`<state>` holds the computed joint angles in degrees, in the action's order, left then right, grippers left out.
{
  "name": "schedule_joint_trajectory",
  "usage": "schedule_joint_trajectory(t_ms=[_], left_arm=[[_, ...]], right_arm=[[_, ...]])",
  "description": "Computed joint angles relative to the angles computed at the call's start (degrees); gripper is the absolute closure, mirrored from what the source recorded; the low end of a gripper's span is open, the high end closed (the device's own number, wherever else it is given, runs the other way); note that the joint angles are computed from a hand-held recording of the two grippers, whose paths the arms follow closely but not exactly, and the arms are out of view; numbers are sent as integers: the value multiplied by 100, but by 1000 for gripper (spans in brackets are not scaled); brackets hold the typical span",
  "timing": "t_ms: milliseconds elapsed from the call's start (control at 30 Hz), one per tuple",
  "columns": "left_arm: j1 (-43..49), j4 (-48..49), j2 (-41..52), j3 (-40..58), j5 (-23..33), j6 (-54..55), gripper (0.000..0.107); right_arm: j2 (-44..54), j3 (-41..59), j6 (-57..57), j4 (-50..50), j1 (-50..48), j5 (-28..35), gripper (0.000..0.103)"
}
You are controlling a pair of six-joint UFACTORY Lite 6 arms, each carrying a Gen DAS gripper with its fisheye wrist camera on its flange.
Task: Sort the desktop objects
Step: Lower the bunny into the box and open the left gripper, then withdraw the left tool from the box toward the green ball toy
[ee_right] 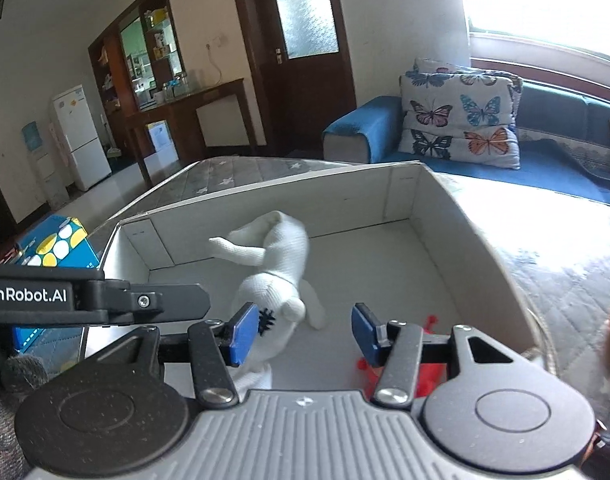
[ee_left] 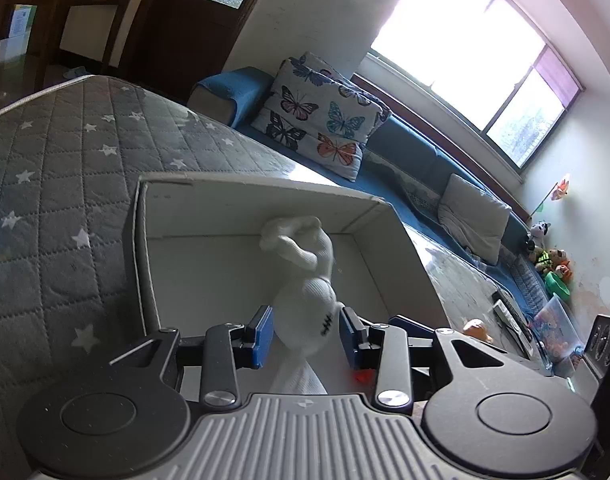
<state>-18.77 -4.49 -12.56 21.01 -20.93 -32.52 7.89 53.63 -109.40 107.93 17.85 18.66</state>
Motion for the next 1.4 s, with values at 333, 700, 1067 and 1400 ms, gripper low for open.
schedule_joint_trajectory(t_ms=[333,700,1067,1400], left_arm=[[-1031,-1896,-554,-477,-73,1176,68],[-2585,-5086,-978,-691,-517,3575,68],[-3734,-5368,-59,-411,-1003,3010,68],[-4159,-5175,1014,187,-1073,2515,68]], right_arm=[[-1295,-1154,34,-488,-665,508,39],[-2719,-2474,-165,-1109,-1569,1131,27],[-3400,-3323,-206,-2009,-3096,2080,17],[-3162,-3567,-627,-2176,-3968,2437,17]])
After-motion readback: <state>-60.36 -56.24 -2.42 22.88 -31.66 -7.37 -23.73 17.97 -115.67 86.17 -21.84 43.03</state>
